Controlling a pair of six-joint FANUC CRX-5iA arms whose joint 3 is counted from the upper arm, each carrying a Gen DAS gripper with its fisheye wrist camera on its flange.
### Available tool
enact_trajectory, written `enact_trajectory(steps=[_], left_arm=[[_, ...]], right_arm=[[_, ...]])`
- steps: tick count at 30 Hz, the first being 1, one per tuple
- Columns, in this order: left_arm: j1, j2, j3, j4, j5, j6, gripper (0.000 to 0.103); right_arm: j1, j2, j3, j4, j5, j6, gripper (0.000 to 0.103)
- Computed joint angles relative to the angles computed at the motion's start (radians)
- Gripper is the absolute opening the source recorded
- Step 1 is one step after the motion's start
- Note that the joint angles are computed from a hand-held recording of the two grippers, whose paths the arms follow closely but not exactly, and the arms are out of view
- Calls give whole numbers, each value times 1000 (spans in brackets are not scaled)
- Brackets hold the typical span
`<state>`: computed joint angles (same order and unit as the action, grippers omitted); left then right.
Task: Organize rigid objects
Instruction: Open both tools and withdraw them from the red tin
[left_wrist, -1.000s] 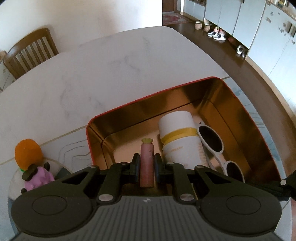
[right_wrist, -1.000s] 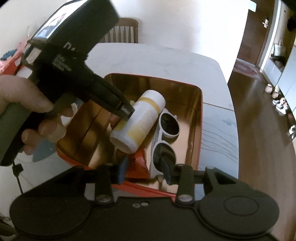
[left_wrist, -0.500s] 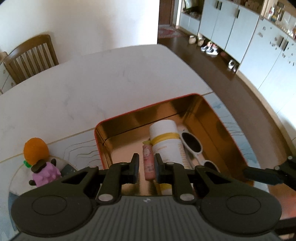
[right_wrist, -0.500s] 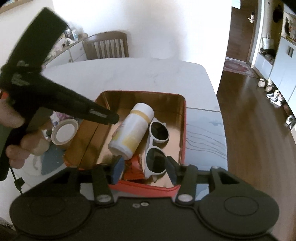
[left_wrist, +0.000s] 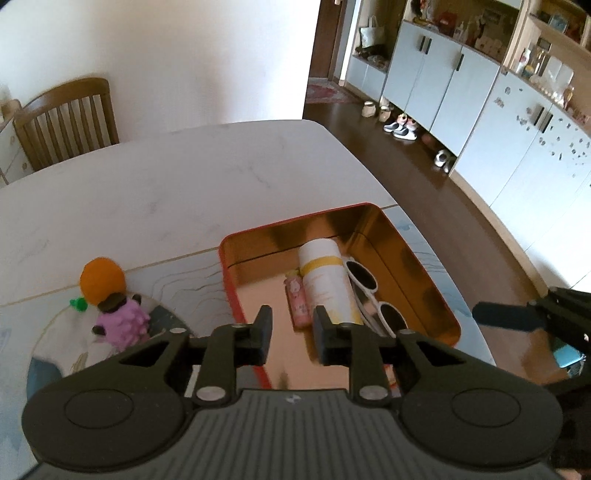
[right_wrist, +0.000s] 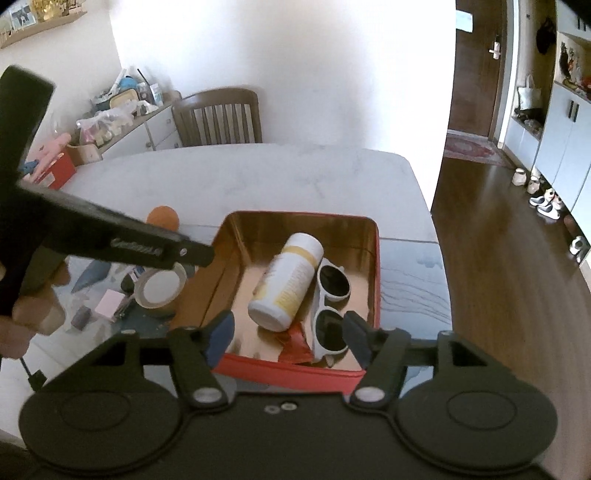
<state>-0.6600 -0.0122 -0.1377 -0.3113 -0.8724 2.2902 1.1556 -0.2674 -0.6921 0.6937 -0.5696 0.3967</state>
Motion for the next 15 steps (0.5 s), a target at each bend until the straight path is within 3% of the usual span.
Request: enact_trajectory(steps=[7, 9, 10, 15], left_arm=[[15, -112, -88, 1, 19, -7, 34], [18, -147, -112, -11, 18, 0, 61], [15, -165, -120, -31, 12, 15, 66], [44, -256, -185, -36, 7, -9, 67]], right_arm=[[34, -5, -11, 82, 7, -123, 78], [44, 1, -10, 108, 8, -157, 80], [49, 5, -10, 123, 11, -176, 82], [69, 23, -16, 208, 41, -285, 92]])
